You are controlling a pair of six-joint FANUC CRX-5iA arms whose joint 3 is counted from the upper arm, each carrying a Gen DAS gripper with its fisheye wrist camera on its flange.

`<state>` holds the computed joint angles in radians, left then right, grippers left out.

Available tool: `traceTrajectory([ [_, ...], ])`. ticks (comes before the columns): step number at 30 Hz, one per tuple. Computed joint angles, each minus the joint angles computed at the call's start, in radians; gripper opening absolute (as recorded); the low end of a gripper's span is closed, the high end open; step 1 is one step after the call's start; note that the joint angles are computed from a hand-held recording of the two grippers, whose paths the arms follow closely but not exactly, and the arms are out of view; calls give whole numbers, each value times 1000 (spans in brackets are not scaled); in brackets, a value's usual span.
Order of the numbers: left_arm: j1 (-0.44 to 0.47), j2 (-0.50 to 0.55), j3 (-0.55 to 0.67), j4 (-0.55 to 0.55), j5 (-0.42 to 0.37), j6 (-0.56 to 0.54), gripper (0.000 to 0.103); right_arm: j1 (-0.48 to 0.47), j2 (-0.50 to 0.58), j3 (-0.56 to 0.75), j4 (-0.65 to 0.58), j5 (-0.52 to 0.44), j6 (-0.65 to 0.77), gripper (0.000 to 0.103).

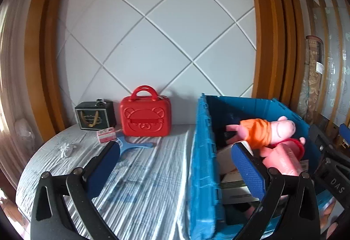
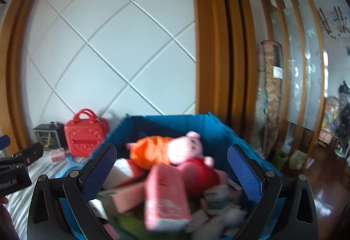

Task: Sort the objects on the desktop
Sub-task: 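Withdraw both tools from the crate back over the bed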

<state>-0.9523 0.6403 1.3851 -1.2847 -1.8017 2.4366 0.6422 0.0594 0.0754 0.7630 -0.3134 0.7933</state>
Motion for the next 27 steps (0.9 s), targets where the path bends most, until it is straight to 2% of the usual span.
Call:
traceTrajectory([
  [1,7,-52,-83,10,-7,32,103,15,-1,-14,49,16,-55,103],
  [2,14,-91,-143,21,-10,56,103,32,2,-11,47,14,-58,103],
  [4,24,-188,-293,28,-9,129,103,86,18,27,-19,-10,15,103],
  [5,29,-234,-362,32,-2,160,103,104,24,29,3,-9,-1,103],
  [9,70,-405,-599,69,33,219,103,168,47,11,172,7,-179,103],
  [14,178,-638,-878,158,145,217,103,284,130,73,336,-94,-365,103],
  [19,354,-807,-1059,282,261,135,103,413,272,259,271,-259,-340,103],
  [22,503,-885,-1160,429,380,73,103,463,363,396,178,-359,-240,103],
  [27,638,-930,-1246,515,456,60,103,500,494,599,61,-452,-117,103],
])
